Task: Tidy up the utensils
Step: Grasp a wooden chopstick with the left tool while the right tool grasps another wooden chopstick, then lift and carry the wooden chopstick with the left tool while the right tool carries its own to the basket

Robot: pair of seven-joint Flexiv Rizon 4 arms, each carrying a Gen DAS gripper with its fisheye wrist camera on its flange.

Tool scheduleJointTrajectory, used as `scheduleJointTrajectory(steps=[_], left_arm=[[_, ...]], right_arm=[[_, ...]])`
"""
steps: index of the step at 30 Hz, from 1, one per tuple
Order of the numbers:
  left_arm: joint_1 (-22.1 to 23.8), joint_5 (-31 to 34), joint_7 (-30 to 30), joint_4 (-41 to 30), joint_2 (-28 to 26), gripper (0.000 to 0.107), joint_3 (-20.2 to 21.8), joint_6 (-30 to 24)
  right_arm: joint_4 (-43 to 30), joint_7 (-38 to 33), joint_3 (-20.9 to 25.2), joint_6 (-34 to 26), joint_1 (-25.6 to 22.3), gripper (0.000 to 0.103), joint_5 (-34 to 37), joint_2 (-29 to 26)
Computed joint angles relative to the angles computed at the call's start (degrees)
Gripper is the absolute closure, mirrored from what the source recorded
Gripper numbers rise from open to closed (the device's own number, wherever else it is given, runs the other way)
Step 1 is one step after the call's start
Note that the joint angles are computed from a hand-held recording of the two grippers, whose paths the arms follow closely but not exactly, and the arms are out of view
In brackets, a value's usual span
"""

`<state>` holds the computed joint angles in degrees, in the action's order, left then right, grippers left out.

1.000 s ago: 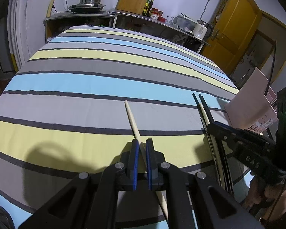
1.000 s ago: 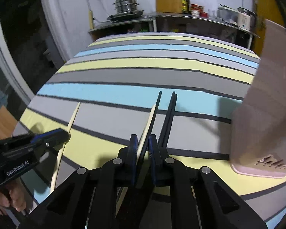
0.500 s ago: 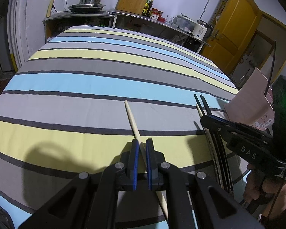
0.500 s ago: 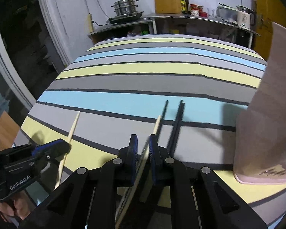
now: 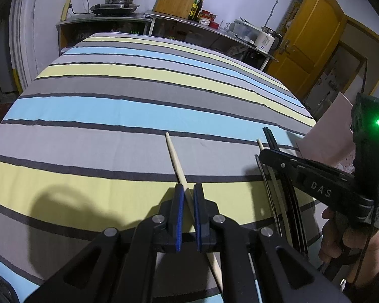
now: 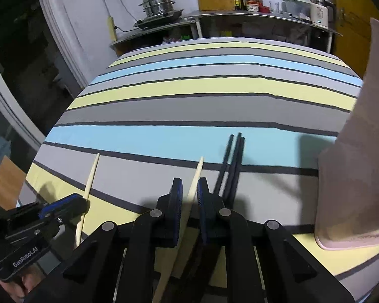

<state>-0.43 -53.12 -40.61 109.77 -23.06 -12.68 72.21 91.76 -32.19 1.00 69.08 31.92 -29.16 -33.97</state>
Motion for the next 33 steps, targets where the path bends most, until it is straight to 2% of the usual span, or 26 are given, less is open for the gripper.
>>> scheduleJointTrajectory(steps=[3,11,17,19,24,28,33], left_arm=[[-0.5,2.4,-2.6,-1.4,-0.8,0.098,1.1,-0.8],[0.2,7.8,-9.5,-5.9,-3.5,0.098,1.9,-3.5],[-0.6,13.3,-13.9,-8.6,-5.3,0.098,2.9,-3.0],[-0.7,15.3,-14.4,-8.8,-5.5,0.098,3.0,-2.1],[-0.7,19.9,-16.8,-10.1,-5.9,0.100,3.7,-2.7],[1.0,18.9,-15.5,-9.1,-4.8,0.101,1.7,-2.4],[2.8,13.4,-9.7,-6.2,-1.0,0.101,-1.4,-0.8]], right_arm=[[-1.6,-2.7,1.8,-0.5,-1.2,0.090,1.6,-0.9],[-3.9,-2.4,0.7,-3.3,-0.1,0.090,2.2,-1.7],[-5.5,-3.1,0.4,-6.4,0.5,0.091,1.0,-2.3],[-5.6,-3.2,0.1,-7.6,0.9,0.095,0.2,-2.2],[-5.3,-3.6,0.9,-6.7,0.0,0.096,1.0,-2.0],[-3.4,-2.6,0.4,-4.3,0.3,0.096,0.4,-0.6],[-0.2,0.3,-1.4,-0.9,1.4,0.096,-2.8,2.4]])
